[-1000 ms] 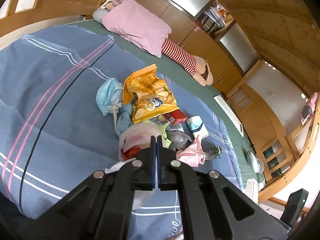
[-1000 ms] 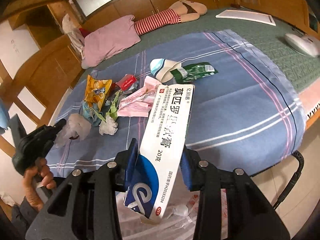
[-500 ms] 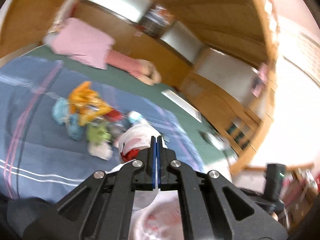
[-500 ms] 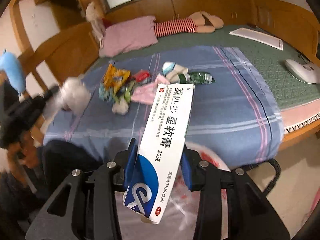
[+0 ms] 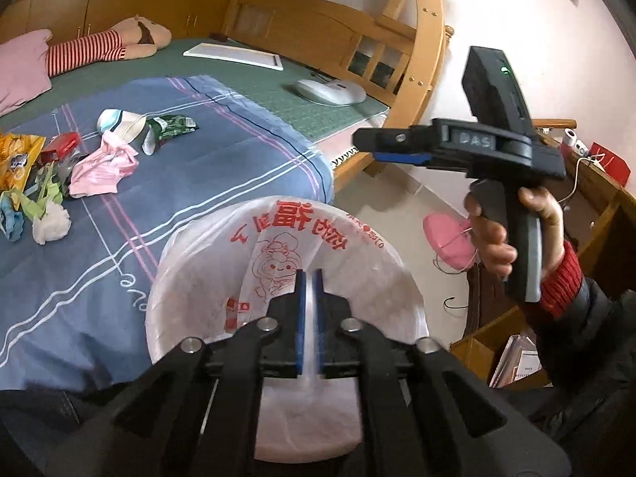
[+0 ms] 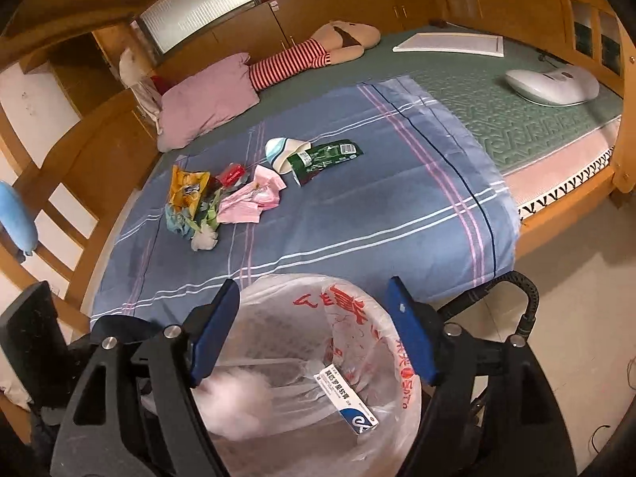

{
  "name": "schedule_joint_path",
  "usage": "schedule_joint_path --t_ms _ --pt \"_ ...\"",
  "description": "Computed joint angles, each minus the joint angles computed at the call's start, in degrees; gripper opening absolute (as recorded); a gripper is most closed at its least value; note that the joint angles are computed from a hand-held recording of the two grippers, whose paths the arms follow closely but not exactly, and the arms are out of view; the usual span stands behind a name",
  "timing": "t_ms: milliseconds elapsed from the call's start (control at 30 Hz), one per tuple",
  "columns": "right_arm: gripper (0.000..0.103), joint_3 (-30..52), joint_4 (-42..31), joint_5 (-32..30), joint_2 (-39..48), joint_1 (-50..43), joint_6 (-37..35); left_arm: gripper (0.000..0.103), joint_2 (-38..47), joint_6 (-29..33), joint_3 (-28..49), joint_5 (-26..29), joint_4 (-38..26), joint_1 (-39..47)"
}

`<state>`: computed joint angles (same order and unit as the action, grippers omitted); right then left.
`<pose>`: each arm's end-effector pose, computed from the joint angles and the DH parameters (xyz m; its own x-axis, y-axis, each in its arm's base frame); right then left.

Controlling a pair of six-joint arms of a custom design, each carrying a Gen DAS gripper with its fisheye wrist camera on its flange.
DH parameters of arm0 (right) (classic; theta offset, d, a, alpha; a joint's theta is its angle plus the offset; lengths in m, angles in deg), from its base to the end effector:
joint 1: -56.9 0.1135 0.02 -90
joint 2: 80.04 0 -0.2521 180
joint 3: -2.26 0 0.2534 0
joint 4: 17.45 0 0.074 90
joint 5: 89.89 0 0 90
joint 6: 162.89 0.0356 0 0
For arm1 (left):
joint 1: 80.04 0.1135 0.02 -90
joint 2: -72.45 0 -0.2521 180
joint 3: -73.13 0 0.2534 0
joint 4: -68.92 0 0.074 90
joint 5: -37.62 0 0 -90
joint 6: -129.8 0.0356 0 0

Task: Collect trash
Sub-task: 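Drop the medicine box into the bin with right gripper while left grasps tissue, then grasp the pink paper bag with the right gripper while the left holds the tissue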

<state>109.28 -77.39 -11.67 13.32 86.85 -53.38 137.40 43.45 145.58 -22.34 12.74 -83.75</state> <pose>0.3050 0.1841 0.3463 -0.7943 -0.0803 -0.6022 -0.3668 0.8536 0.3699 0.2321 -0.0329 0.2962 -0.7234 0.1021 -0.6829 0.4328 0.8377 -0.3332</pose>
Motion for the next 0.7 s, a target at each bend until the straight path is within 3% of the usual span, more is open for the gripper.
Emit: schedule_joint_path --t_ms 33,100,233,333,367,500,600,700 --pt "0.075 0.0 0.1 0.2 0.3 0.3 0.2 0.055 -0.3 -0.6 -0.3 0.0 0.5 0.7" --pt "0.075 -0.1 0.6 -0.1 1.1 0.9 0.8 0.081 -1.3 -2.7 -1.4 -1.1 1.6 2.1" --pt "0.077 0.1 1.2 -0.6 2.1 0.9 2.1 0.084 -0.2 -7.7 -1.3 -3.1 3.5 7.2" --pt "0.078 0.5 1.6 -0.7 2.6 1.0 2.6 0.088 3.6 -11.8 0.6 -11.3 8.4 12.3" --pt "0.078 0.6 1.6 -0.5 2.7 1.1 2.7 0.088 7.2 -13.2 2.5 -16.7 11.3 13.6" --pt "0.078 0.8 2.0 -0.1 2.9 1.6 3.1 0.088 26.6 -14.4 17.5 -26.5 10.8 15.3" --pt "0.078 1.5 2.0 -0.1 3.7 1.8 3.4 0.088 42.7 -16.2 32.4 -25.9 4.5 16.5" --pt "0.078 2.6 2.0 0.3 5.0 1.9 3.7 0.087 50.9 -17.6 38.4 -25.1 2.5 17.3"
